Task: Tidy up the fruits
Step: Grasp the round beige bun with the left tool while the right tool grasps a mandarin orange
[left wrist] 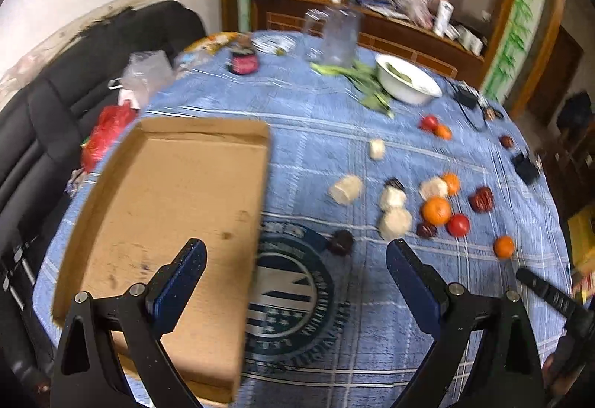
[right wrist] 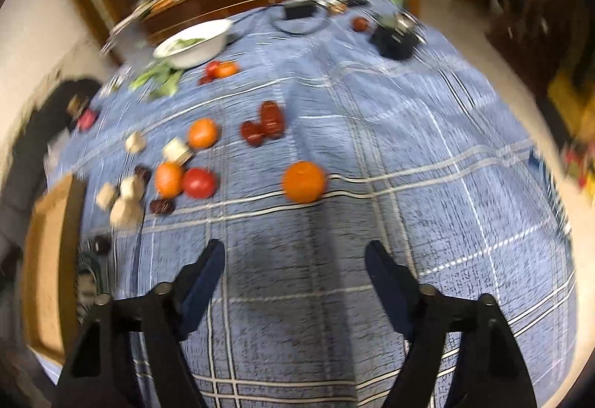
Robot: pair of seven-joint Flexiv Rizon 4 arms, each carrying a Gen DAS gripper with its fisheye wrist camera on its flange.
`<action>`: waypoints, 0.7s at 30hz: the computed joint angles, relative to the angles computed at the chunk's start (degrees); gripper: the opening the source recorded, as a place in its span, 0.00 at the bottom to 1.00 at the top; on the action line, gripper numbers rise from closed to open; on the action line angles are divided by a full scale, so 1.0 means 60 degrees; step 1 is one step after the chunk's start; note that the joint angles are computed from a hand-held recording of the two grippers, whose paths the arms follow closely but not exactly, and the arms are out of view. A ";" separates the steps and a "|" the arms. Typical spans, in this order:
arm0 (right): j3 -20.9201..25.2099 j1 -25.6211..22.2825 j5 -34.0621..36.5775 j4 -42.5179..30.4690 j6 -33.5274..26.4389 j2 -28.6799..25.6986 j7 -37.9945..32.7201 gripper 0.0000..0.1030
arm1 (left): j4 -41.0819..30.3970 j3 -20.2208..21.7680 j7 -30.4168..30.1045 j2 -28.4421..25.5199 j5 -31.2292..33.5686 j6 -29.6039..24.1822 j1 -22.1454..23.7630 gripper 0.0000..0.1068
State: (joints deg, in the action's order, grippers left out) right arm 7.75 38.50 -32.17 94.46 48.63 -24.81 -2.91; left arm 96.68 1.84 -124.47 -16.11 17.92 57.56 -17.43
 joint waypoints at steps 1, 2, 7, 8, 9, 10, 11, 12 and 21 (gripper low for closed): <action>0.0021 -0.0076 0.0098 0.0057 0.0079 0.0010 -0.0030 0.64 | -0.0055 -0.0132 0.0261 -0.0121 -0.0167 0.0012 0.0052 0.91; 0.0014 -0.0113 0.0119 0.0140 0.0140 0.0029 -0.0032 0.58 | -0.0106 -0.0249 0.0522 -0.0236 -0.0356 0.0045 0.0089 0.91; 0.0023 -0.0253 0.0197 0.0062 0.0107 -0.0118 -0.0502 0.52 | -0.0340 -0.0825 0.2161 -0.0908 -0.1764 0.0311 0.0331 0.84; 0.0023 -0.0272 0.0199 -0.0040 0.0130 -0.0205 -0.0704 0.50 | -0.0407 -0.0985 0.2611 -0.1065 -0.2170 0.0305 0.0410 0.74; 0.0006 -0.0274 0.0185 -0.0132 0.0165 -0.0284 -0.0874 0.50 | -0.0527 -0.1152 0.3061 -0.1263 -0.2597 0.0219 0.0485 0.67; -0.0011 -0.0277 0.0176 -0.0213 0.0207 -0.0358 -0.1044 0.50 | -0.0608 -0.1211 0.3347 -0.1392 -0.2914 0.0159 0.0505 0.64; 0.0002 -0.0305 0.0233 -0.0369 0.0249 -0.0486 -0.1297 0.50 | -0.0728 -0.1292 0.3635 -0.1560 -0.3257 0.0074 0.0543 0.61; 0.0014 -0.0359 0.0339 -0.0468 0.0361 -0.0588 -0.1510 0.50 | -0.0929 -0.1293 0.3802 -0.1760 -0.3486 -0.0043 0.0524 0.61; -0.0099 -0.0434 0.1071 -0.1152 0.0605 -0.1193 -0.2415 0.50 | -0.2368 -0.0594 0.4299 -0.2826 -0.3074 -0.0526 -0.0078 0.61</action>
State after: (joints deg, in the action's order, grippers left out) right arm 7.15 35.90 -25.74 87.55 52.26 -31.96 -17.40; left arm 82.48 -1.72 -98.68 -33.07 -0.52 54.41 -17.90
